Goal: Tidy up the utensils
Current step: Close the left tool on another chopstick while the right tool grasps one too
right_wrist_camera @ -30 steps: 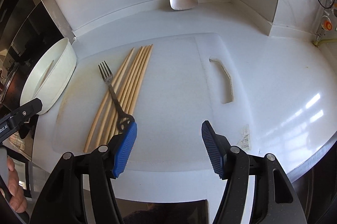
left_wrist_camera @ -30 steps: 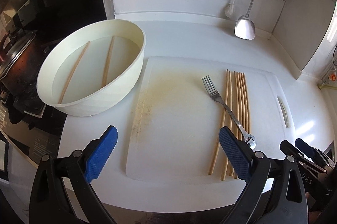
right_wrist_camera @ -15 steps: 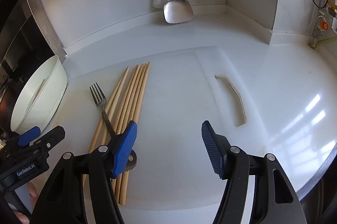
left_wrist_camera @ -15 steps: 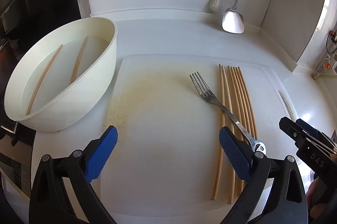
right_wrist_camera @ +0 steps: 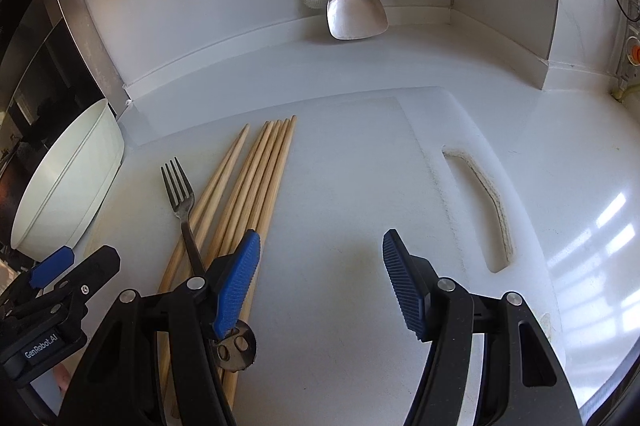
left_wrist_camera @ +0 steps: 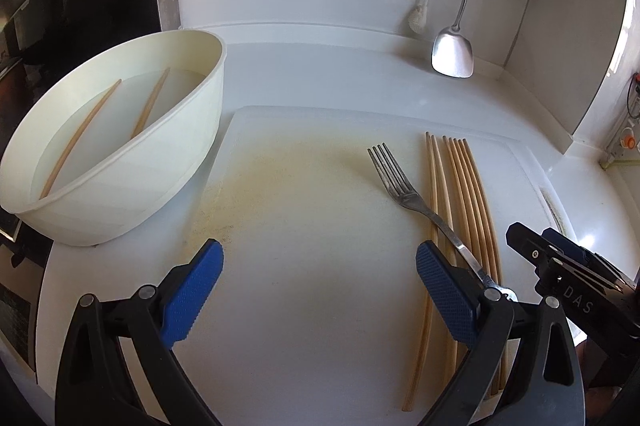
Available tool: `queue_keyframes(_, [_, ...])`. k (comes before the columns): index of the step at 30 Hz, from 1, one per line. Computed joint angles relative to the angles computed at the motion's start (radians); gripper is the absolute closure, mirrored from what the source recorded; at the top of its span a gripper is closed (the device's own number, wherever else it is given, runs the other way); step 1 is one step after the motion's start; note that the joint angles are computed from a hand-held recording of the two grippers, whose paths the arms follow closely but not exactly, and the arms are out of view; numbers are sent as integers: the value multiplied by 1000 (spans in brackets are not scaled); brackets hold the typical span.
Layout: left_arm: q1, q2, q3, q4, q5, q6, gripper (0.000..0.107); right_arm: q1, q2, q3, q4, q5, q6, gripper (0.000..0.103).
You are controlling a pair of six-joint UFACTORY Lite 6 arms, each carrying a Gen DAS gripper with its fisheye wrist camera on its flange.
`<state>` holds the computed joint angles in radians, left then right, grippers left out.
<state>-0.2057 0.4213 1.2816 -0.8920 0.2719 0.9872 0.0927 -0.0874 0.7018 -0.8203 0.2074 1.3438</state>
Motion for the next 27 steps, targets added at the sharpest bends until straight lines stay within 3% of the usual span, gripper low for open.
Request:
queue_keyframes(8, [-2,8,11,3,0,-10,12,12,36,28,7,-1,-9,42])
queue_keyframes(16, [-3,19,24,12,4,-15,12,69,66,76,59,103,-64,42])
queue_keyframes(23, [-10,27,33,32,7,-29,12,82,41,49,-22,165,22,42])
queue_keyframes(27, [-14,30,35,30,6,-24,12,50,-6,14,14,108,-7,42])
